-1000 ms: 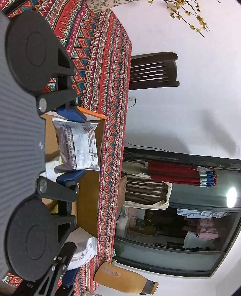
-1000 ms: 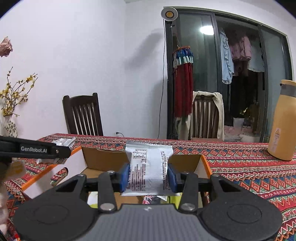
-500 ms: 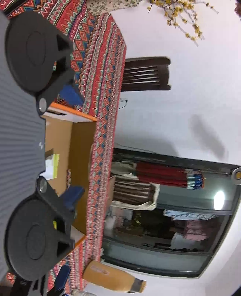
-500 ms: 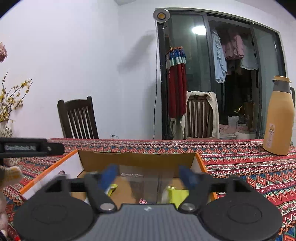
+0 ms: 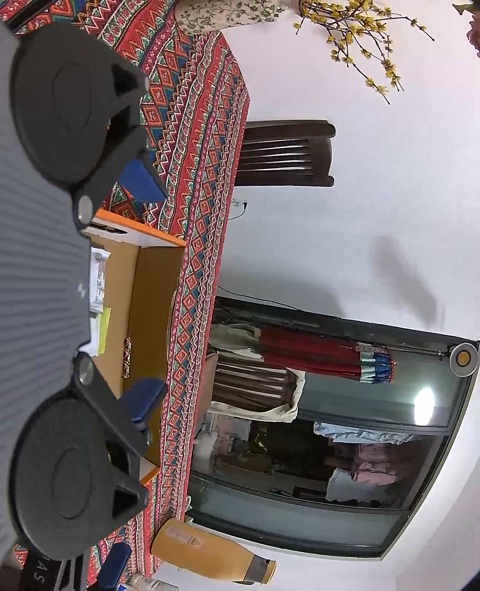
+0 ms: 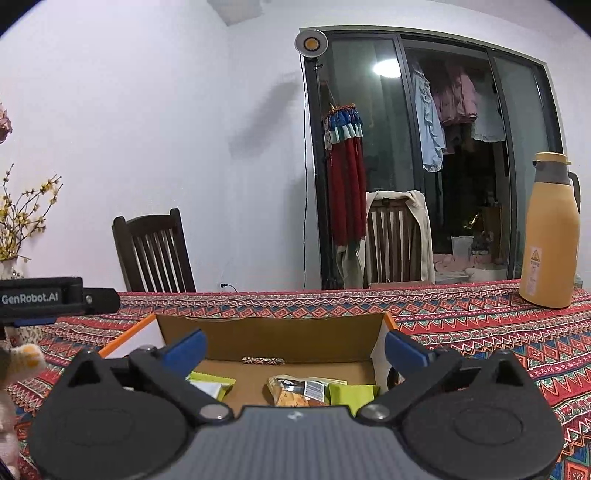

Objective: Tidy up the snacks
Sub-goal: 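Move both open grippers back over the snack heap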

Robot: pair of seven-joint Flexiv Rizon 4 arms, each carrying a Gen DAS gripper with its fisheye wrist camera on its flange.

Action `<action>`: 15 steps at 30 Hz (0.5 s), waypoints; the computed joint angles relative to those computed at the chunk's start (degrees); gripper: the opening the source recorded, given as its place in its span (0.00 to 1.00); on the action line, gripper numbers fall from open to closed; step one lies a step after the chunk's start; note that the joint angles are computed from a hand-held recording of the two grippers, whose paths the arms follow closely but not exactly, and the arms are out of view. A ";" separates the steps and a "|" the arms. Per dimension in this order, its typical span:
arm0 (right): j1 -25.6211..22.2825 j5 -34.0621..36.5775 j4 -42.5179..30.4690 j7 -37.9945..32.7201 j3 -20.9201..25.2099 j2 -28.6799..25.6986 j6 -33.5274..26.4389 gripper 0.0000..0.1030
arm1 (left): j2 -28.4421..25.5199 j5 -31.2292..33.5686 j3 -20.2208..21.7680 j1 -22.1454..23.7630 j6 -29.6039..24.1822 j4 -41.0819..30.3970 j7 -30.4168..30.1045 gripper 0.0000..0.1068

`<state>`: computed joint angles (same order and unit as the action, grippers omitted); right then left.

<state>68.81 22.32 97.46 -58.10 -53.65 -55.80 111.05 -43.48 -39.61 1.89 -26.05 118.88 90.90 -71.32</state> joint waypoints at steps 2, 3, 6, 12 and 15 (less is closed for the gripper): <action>0.05 0.00 0.06 -0.12 -0.14 0.03 0.11 1.00 | 0.16 0.34 -0.09 0.00 0.27 0.19 -0.10 0.96; 0.52 0.33 0.64 -0.25 -0.37 0.03 0.57 1.00 | 0.31 0.40 -0.06 -0.09 0.52 0.35 -0.10 0.96; 1.01 1.09 1.10 -0.95 -0.79 0.39 1.48 1.00 | 0.95 1.73 -0.95 0.40 2.60 1.36 -0.83 0.96; 2.27 1.94 2.67 -3.13 -0.71 3.31 1.49 1.00 | 2.52 1.39 -2.03 0.53 4.42 2.71 -0.24 0.96; 3.59 2.69 3.81 -4.17 -1.42 4.03 2.16 1.00 | 3.95 2.92 -3.23 1.60 5.13 4.41 -1.16 0.96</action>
